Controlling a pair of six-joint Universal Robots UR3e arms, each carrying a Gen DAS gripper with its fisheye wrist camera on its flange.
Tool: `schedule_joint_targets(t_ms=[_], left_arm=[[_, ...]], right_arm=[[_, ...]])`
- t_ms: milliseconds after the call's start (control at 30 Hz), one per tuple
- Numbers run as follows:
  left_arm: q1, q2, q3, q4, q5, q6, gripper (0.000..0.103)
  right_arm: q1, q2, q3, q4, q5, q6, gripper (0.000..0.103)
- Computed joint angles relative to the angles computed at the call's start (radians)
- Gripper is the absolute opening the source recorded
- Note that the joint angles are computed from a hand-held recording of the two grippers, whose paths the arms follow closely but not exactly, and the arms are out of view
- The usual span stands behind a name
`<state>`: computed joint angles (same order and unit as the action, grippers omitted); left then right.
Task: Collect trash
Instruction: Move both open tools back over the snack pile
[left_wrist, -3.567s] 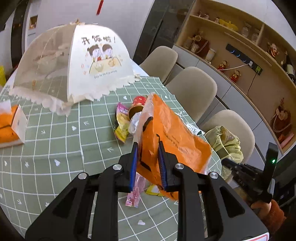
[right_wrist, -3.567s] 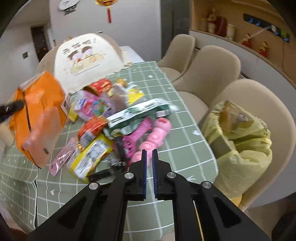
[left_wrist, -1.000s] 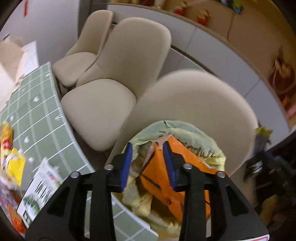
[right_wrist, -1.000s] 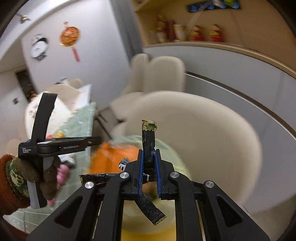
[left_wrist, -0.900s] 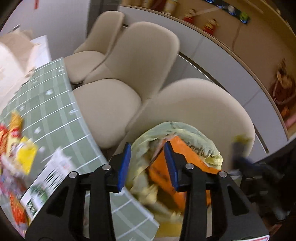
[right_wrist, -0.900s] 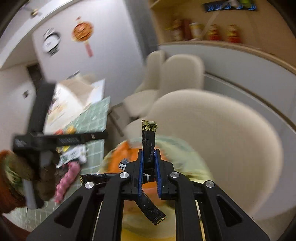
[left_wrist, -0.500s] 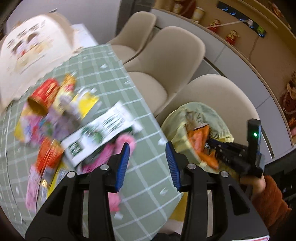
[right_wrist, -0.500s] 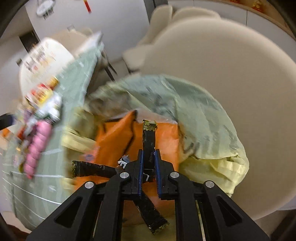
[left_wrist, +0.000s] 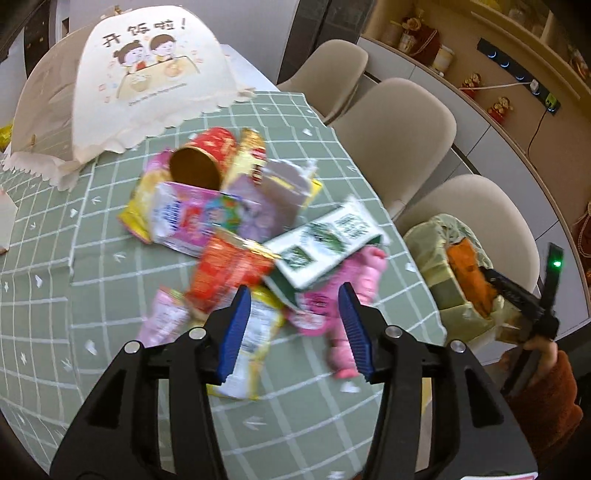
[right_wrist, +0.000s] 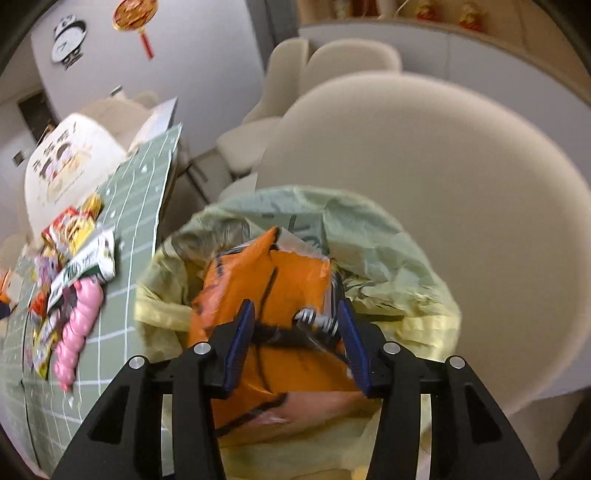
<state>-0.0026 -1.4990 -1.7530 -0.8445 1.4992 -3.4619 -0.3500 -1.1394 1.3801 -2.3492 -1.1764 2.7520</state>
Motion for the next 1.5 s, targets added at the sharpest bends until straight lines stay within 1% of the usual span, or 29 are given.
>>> schedule_joint_targets(t_ms=[67,133,200,233,300,400,500,567,633,700,800,900,933,1000,1067,1133,1233,1300,1433,1500], left_arm=[[0.088,0.059,-0.069,0.017,-0.047,0.079,0.047],[0.194,0.123,-0.127,0.014,-0.09,0.17,0.047],[0.307,0.175,-0.178,0.015,-0.153,0.276,0.051],[0.373,0.194,-0.206,0.017,-0.192,0.346,0.051],[0.478,0.212,-0.244,-0.001,-0.261,0.456,0.051],[0.549,0.196,-0.267,-0.028,-0.314,0.533,0.051],[0.569,0.186,-0.283,-0.027,-0.33,0.545,0.051],[0.569,0.194,-0.293,-0.043,-0.35,0.547,0.051],[0.558,0.21,-0.312,-0.054,-0.357,0.555,0.051],[0.535,0.227,-0.331,-0.049,-0.337,0.557,0.051],[0.503,0.259,-0.365,-0.036,-0.287,0.537,0.051],[0.518,0.301,-0.364,-0.105,-0.305,0.505,0.051],[0.516,0.309,-0.36,-0.123,-0.31,0.506,0.051],[0.49,0.314,-0.353,-0.127,-0.292,0.516,0.051],[0.453,0.314,-0.357,-0.105,-0.242,0.523,0.051],[0.443,0.316,-0.362,-0.111,-0.211,0.525,0.051],[0.465,0.324,-0.372,-0.154,-0.214,0.526,0.051],[0.461,0.327,-0.388,-0.143,-0.198,0.529,0.051],[0.45,0.301,-0.399,-0.121,-0.197,0.525,0.051],[0.44,0.285,-0.399,-0.104,-0.194,0.52,0.051]], right_arm=[[0.009,-0.064,0.06,-0.047,-0.023,0.051,0.045],[0.021,-0.145,0.147,-0.111,-0.024,0.138,0.047],[0.031,-0.227,0.244,-0.171,-0.01,0.198,0.054],[0.048,-0.272,0.296,-0.192,-0.011,0.229,0.054],[0.087,-0.329,0.346,-0.172,-0.013,0.264,0.054],[0.179,-0.378,0.388,-0.163,-0.081,0.309,0.054],[0.249,-0.407,0.399,-0.136,-0.124,0.316,0.054],[0.264,-0.441,0.413,-0.107,-0.133,0.308,0.054],[0.307,-0.432,0.4,-0.087,-0.168,0.31,0.054],[0.344,-0.417,0.386,-0.078,-0.187,0.301,0.054],[0.385,-0.4,0.4,-0.137,-0.196,0.303,0.054],[0.421,-0.354,0.373,-0.153,-0.169,0.318,0.054],[0.442,-0.329,0.349,-0.153,-0.179,0.32,0.054],[0.475,-0.293,0.305,-0.146,-0.212,0.318,0.054],[0.504,-0.259,0.262,-0.148,-0.247,0.309,0.054],[0.526,-0.234,0.219,-0.146,-0.289,0.302,0.054],[0.542,-0.223,0.208,-0.171,-0.341,0.324,0.054],[0.534,-0.214,0.204,-0.156,-0.323,0.335,0.054],[0.51,-0.188,0.168,-0.08,-0.201,0.309,0.054],[0.517,-0.178,0.16,-0.081,-0.173,0.289,0.054]])
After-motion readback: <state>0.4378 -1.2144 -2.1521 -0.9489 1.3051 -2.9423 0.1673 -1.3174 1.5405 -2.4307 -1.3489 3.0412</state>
